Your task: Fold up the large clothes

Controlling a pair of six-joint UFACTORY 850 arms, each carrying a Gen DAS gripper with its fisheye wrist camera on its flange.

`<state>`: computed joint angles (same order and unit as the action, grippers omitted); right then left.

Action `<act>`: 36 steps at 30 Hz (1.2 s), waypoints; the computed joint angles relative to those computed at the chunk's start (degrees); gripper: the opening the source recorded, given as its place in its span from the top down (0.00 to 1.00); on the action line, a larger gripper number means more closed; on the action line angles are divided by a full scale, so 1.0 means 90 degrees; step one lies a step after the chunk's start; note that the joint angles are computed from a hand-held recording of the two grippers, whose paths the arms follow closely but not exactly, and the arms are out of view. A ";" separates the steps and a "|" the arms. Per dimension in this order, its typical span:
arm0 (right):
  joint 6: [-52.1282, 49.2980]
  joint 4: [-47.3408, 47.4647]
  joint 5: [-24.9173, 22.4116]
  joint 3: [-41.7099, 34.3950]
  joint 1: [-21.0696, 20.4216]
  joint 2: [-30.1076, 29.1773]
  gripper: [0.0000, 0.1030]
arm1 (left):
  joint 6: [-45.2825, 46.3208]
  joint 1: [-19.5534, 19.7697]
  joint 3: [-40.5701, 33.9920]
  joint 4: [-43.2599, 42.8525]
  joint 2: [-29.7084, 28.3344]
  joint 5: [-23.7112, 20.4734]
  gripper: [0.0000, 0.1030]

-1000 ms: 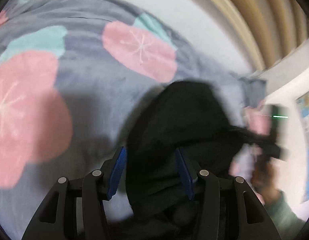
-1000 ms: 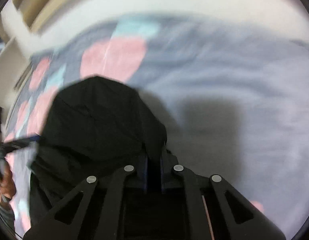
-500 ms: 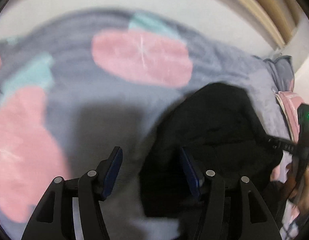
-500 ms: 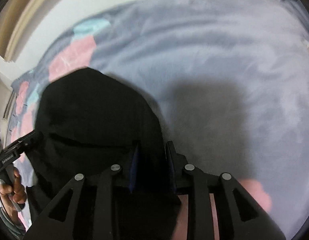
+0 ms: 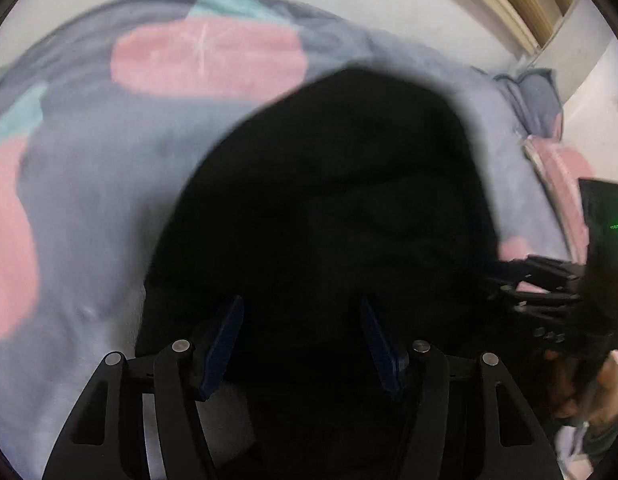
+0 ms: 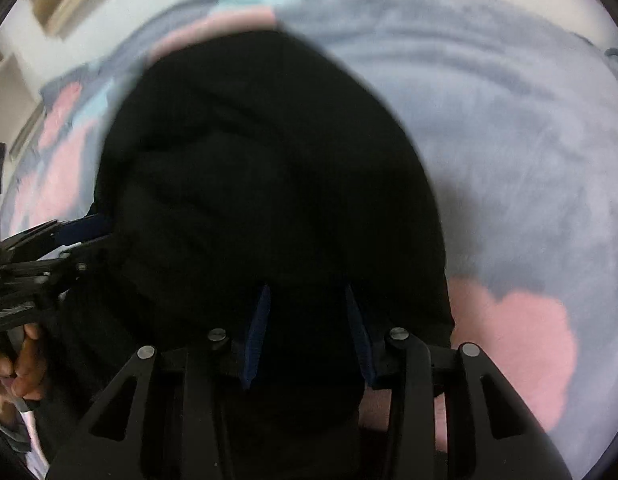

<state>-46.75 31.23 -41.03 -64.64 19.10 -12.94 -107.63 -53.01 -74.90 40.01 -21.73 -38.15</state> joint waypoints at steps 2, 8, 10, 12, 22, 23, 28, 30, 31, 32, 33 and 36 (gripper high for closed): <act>0.0085 -0.0062 -0.0173 -0.0130 -0.0002 -0.0051 0.60 | -0.0044 -0.0009 0.0017 0.0047 0.0043 -0.0042 0.40; -0.0940 0.1260 -0.0747 -0.0715 -0.0229 0.0245 0.59 | -0.0534 -0.0168 0.0138 0.1110 0.0714 0.0123 0.40; -0.0820 0.1409 -0.0743 -0.1164 -0.0056 -0.0003 0.59 | -0.1156 -0.0188 0.0169 0.1730 0.0891 -0.0030 0.40; -0.0382 0.1075 -0.0541 -0.1617 0.0247 -0.0411 0.59 | -0.1758 -0.0027 0.0329 0.1973 0.0997 0.0215 0.38; 0.0733 -0.0196 0.0057 -0.1550 0.0717 -0.1237 0.59 | -0.1333 0.0292 0.0577 0.0869 0.0408 0.0273 0.39; 0.0628 -0.0046 0.0021 -0.1468 0.0641 -0.1122 0.60 | -0.1155 0.0266 0.0536 0.0788 0.0422 0.0184 0.39; -0.0082 0.0492 -0.0232 -0.0954 0.0059 -0.0058 0.59 | -0.1595 -0.0100 0.0722 0.1450 0.0992 0.0034 0.38; -0.0198 0.0445 -0.0151 -0.0639 -0.0155 0.0404 0.59 | -0.1669 -0.0289 0.0674 0.1627 0.1120 -0.0199 0.38; -0.0175 0.0364 -0.0298 -0.0582 -0.0292 0.0479 0.59 | -0.1616 -0.0346 0.0673 0.1579 0.1168 -0.0270 0.38; 0.0065 0.0076 -0.0551 -0.0562 -0.0350 0.0429 0.59 | -0.1487 -0.0336 0.0655 0.1441 0.1161 -0.0224 0.38; 0.0258 -0.0165 -0.0668 -0.0568 -0.0330 0.0317 0.59 | -0.1234 -0.0268 0.0641 0.1174 0.1095 -0.0111 0.38; 0.0687 -0.0751 -0.0752 -0.0402 -0.0295 0.0026 0.60 | -0.0311 0.0225 0.0709 -0.0129 0.0722 0.0835 0.38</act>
